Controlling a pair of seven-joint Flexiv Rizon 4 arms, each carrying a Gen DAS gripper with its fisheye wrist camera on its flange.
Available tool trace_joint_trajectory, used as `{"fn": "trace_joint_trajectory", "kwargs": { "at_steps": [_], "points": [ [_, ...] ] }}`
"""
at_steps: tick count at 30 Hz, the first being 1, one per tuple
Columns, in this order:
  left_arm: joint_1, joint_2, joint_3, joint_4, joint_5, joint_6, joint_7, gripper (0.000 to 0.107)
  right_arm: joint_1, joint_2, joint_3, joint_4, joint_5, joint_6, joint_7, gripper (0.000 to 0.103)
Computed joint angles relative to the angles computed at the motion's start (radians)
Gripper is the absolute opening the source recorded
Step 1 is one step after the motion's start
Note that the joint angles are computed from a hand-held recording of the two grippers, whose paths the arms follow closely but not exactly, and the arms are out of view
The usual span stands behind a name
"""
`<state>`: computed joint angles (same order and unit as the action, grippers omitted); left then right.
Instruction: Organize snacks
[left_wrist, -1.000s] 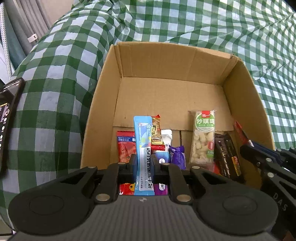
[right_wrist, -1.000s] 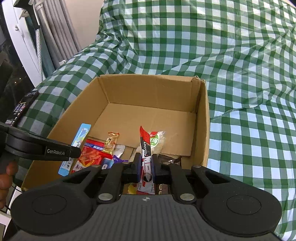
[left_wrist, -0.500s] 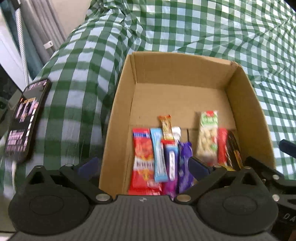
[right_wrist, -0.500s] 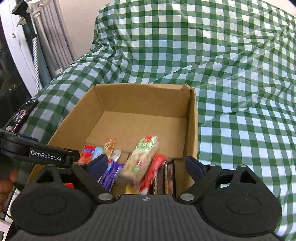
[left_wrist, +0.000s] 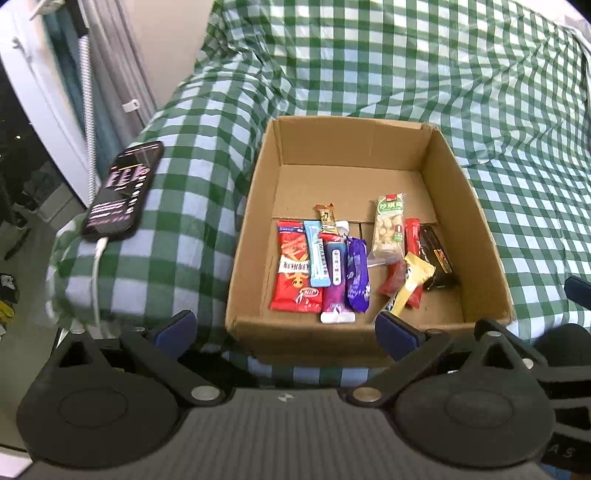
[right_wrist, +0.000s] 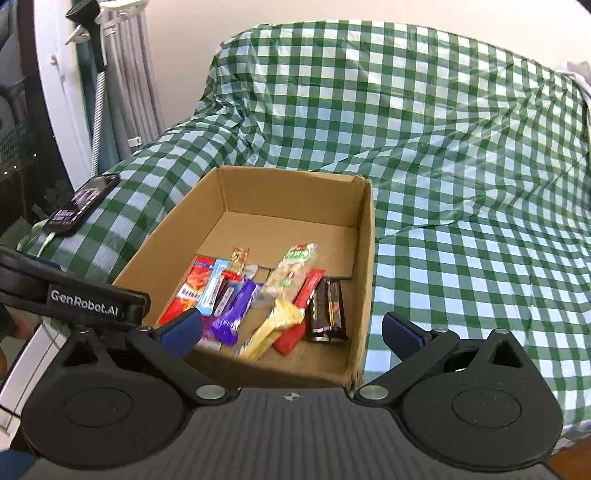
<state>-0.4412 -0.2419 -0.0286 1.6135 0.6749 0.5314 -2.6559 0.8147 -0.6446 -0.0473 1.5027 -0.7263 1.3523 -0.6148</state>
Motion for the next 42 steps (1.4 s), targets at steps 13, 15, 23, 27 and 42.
{"fn": "trace_joint_trajectory", "kwargs": {
  "at_steps": [13,15,23,27,42],
  "points": [
    [-0.043,0.083,-0.056,0.039,0.078,-0.081,-0.111,0.103,0.071,0.14,-0.162,0.179,-0.37,0.123,0.304,0.102],
    [-0.043,0.089,-0.061,0.045,0.081,-0.083,-0.121,0.103,0.063,0.151,-0.162,0.187,-0.423,0.124,0.346,0.102],
    [-0.027,0.109,-0.071,0.068,0.052,-0.078,-0.159,0.103,-0.001,0.16,-0.092,0.181,-0.534,0.101,0.42,0.102],
    [-0.022,0.108,-0.075,0.066,0.05,-0.094,-0.161,0.103,-0.041,0.157,-0.04,0.171,-0.555,0.079,0.42,0.102],
    [-0.039,0.083,-0.073,0.032,0.07,-0.161,-0.137,0.103,-0.091,0.145,0.034,0.158,-0.562,0.049,0.412,0.102]
  ]
}}
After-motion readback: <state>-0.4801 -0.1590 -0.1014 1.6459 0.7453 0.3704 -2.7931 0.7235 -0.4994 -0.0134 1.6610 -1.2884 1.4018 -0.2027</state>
